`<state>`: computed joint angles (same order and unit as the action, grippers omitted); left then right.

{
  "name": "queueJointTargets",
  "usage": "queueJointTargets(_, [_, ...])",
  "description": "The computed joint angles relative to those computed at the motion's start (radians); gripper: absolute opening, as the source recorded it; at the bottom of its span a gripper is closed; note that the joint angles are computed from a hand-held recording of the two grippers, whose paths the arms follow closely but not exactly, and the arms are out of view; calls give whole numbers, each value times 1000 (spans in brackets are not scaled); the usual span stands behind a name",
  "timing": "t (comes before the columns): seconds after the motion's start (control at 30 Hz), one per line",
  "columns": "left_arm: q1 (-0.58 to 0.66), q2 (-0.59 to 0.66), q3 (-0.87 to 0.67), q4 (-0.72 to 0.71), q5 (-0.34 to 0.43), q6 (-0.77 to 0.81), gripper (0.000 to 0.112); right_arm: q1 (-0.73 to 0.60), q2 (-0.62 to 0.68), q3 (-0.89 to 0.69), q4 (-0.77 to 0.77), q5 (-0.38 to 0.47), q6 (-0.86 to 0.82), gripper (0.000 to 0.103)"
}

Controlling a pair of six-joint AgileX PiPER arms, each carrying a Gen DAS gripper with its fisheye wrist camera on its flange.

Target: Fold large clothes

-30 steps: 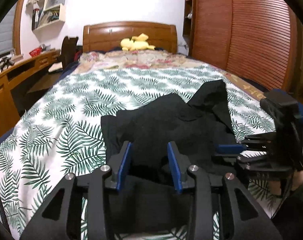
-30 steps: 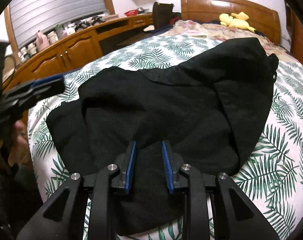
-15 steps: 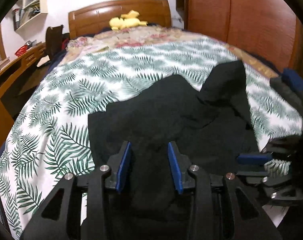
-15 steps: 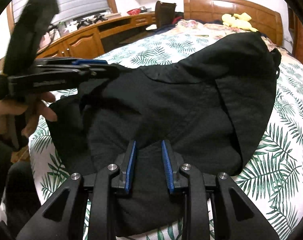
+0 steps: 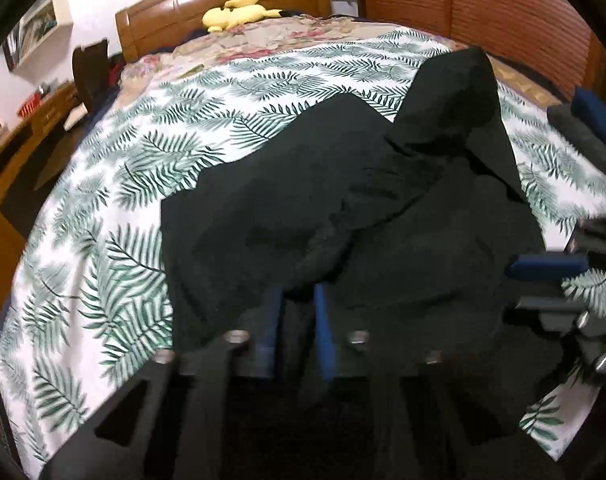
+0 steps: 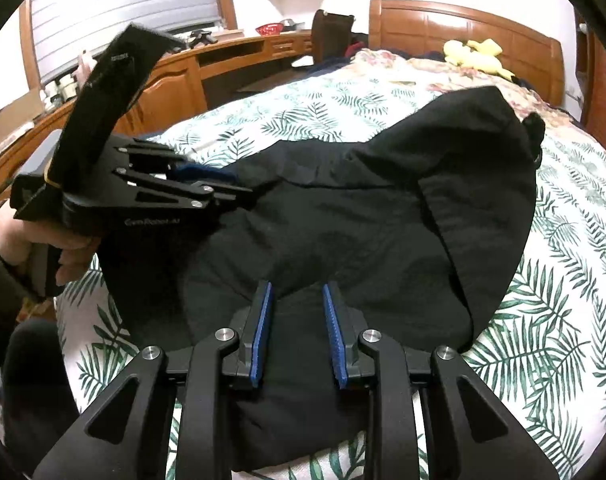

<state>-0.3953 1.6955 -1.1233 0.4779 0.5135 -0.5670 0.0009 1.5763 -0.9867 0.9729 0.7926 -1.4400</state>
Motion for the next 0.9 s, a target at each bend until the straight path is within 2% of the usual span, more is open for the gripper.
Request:
queueJointTargets(0.07, [-13, -36, 32, 54, -11, -52, 5, -15, -11, -2, 6, 17, -9, 25])
queueJointTargets(0.23, [-82, -208, 158, 320, 11, -345, 3, -58, -24, -13, 33, 36, -28, 25])
queueJointTargets(0.33, [-134, -330, 233, 425, 64, -470, 3, -80, -17, -36, 39, 50, -17, 25])
queueJointTargets(0.57, [-251, -598, 433, 507, 201, -659, 3, -83, -20, -53, 67, 72, -27, 25])
queueJointTargets(0.67, [-259, -626, 513, 517, 216, -719, 3, -65, -20, -47, 61, 78, -29, 25])
queueJointTargets(0.73, [-226, -623, 559, 513, 165, -747, 3, -39, -9, -48, 33, 87, -16, 25])
queueJointTargets(0.83, [-228, -621, 599, 540, 140, -812, 3, 23, -1, -37, -30, 31, 19, 25])
queueJointTargets(0.9, [-238, -606, 614, 568, 138, -854, 3, 33, 15, -45, -41, 26, 35, 27])
